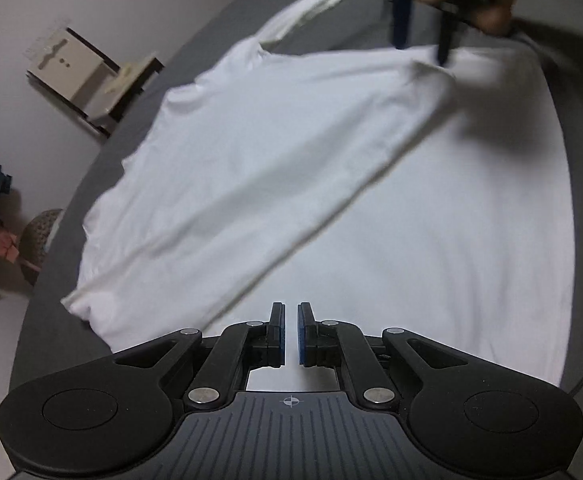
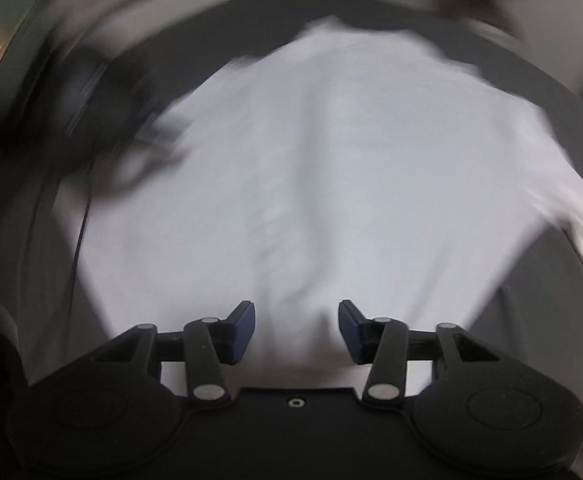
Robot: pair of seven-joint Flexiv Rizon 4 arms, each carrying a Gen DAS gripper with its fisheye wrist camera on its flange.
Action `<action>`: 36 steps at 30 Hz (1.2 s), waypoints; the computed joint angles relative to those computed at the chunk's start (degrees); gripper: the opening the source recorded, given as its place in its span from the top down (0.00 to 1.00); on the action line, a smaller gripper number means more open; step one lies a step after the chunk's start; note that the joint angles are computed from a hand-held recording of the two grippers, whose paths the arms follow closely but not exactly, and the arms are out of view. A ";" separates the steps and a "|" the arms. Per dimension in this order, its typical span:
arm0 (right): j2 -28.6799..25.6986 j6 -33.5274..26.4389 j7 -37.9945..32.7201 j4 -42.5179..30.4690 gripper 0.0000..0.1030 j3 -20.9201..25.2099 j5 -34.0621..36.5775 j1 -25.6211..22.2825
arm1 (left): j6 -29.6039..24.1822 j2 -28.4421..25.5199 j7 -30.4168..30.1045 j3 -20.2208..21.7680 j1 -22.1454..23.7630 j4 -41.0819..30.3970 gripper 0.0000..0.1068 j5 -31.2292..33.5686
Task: Fold clothes
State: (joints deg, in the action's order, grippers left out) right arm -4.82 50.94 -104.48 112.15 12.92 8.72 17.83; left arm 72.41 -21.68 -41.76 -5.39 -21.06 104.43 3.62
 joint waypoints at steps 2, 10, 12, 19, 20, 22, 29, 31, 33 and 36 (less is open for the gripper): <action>-0.88 0.99 1.88 2.09 0.67 0.29 -7.98 1.87 | -0.90 0.18 -0.46 0.32 -0.33 0.24 0.95 0.36; -1.66 4.96 11.17 3.63 0.95 -1.80 -21.93 2.44 | 0.31 0.51 -3.81 0.46 0.22 2.43 0.95 -0.51; -1.35 11.42 16.31 4.19 0.95 -3.86 -31.82 2.30 | 0.90 0.56 -4.85 1.14 0.33 2.54 0.95 -0.14; 1.89 9.01 -1.73 4.31 0.95 0.63 -23.97 1.27 | 0.11 0.64 -10.71 4.24 0.07 1.52 0.95 2.65; 1.50 4.60 -4.87 3.84 0.95 1.26 -20.60 1.88 | -0.33 0.68 -11.53 4.56 0.05 1.39 0.95 3.20; 0.60 -0.16 -8.47 4.55 0.95 1.91 -17.57 2.91 | -1.10 0.82 -12.52 4.71 0.29 1.43 0.95 3.98; -0.37 -3.66 -12.04 3.61 0.79 1.35 -12.59 3.67 | -2.24 1.40 -11.54 2.59 2.51 2.96 0.95 2.69; -0.50 -4.62 -11.44 0.57 0.68 0.52 -6.80 2.36 | -2.11 1.02 -11.18 2.42 2.74 2.77 0.95 2.42; -1.63 -3.31 -4.11 -2.16 0.68 -1.14 -4.63 1.28 | -1.05 0.26 -11.68 2.98 2.44 2.11 0.95 3.16; -2.95 -1.74 6.29 -3.42 0.69 -3.46 -7.57 -0.47 | 1.95 -1.76 -14.47 7.33 -0.24 -0.72 0.95 9.44</action>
State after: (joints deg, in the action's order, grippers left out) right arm -7.77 49.20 -98.18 108.73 9.46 1.15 17.36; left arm 74.36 -23.44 -56.23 1.95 -21.30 103.72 13.06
